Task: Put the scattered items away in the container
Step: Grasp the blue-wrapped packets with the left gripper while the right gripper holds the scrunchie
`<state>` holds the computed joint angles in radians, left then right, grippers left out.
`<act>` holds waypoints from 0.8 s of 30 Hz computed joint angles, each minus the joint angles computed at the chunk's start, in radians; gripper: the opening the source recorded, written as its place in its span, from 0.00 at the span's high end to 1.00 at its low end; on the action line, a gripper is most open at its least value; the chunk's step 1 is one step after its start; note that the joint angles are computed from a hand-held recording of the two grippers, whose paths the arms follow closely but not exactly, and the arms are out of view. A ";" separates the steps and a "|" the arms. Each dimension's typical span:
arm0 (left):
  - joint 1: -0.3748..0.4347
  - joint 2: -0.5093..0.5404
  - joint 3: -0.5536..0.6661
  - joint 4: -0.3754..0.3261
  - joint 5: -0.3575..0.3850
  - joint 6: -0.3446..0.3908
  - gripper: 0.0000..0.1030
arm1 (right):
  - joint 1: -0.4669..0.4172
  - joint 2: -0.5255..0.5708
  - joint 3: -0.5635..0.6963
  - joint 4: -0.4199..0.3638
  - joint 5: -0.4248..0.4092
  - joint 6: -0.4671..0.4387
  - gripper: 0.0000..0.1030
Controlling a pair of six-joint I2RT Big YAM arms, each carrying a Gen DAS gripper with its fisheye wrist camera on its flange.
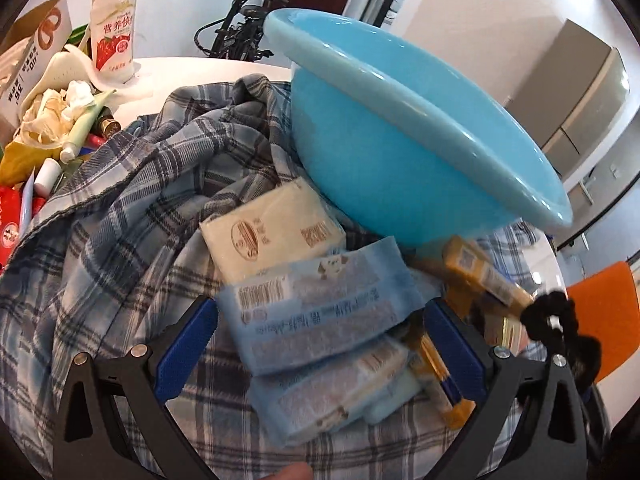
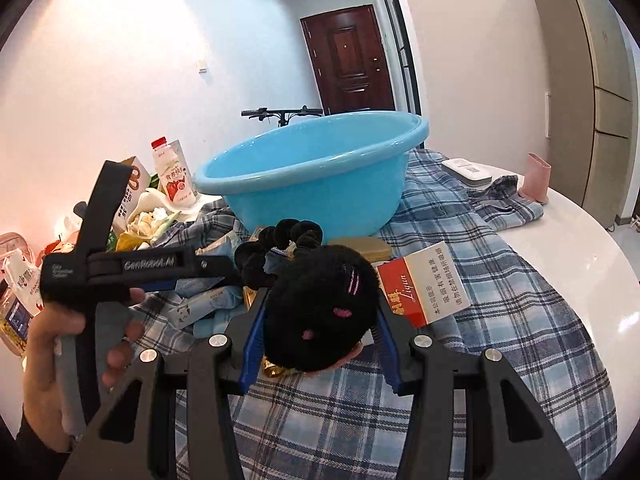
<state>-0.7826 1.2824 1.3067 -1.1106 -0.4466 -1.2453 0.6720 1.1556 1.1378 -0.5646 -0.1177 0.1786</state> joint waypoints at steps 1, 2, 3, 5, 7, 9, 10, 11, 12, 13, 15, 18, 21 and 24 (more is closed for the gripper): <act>0.007 -0.004 -0.005 0.014 0.007 -0.006 0.01 | 0.000 0.002 0.001 0.000 -0.004 -0.002 0.51; 0.016 -0.010 -0.014 0.030 0.022 -0.009 0.01 | 0.000 0.004 0.000 0.001 -0.007 -0.003 0.51; 0.025 -0.017 -0.021 0.041 0.039 -0.015 0.01 | 0.000 0.005 0.000 0.000 -0.009 -0.004 0.51; 0.035 -0.033 -0.040 0.070 0.061 -0.031 0.01 | -0.001 0.007 -0.001 0.000 -0.012 -0.004 0.51; 0.042 -0.036 -0.052 0.081 0.081 -0.039 0.01 | -0.004 0.009 -0.003 -0.001 -0.015 -0.001 0.51; 0.042 -0.043 -0.067 0.100 0.079 -0.049 0.01 | -0.004 0.009 -0.006 0.000 -0.012 0.001 0.51; 0.037 -0.048 -0.073 0.106 0.065 -0.060 0.01 | -0.004 0.010 -0.007 0.000 -0.012 0.003 0.51; 0.032 -0.056 -0.081 0.117 0.047 -0.068 0.02 | -0.003 0.011 -0.007 0.000 -0.013 0.003 0.51; 0.026 -0.065 -0.088 0.129 0.030 -0.074 0.05 | -0.003 0.013 -0.006 0.000 -0.011 0.002 0.51; 0.019 -0.074 -0.094 0.136 0.015 -0.077 0.16 | -0.002 0.014 -0.007 -0.001 -0.010 0.000 0.51; 0.008 -0.082 -0.093 0.131 -0.007 -0.075 0.26 | 0.002 0.012 -0.008 -0.003 -0.009 -0.001 0.51; -0.013 -0.090 -0.093 0.120 -0.033 -0.074 0.40 | 0.008 0.012 -0.007 -0.006 -0.004 0.000 0.51; -0.036 -0.097 -0.091 0.110 -0.063 -0.078 0.52 | 0.011 0.012 -0.006 -0.007 0.000 -0.001 0.51; -0.039 -0.098 -0.078 0.109 -0.077 -0.058 0.60 | 0.013 0.013 -0.005 -0.008 0.004 -0.002 0.50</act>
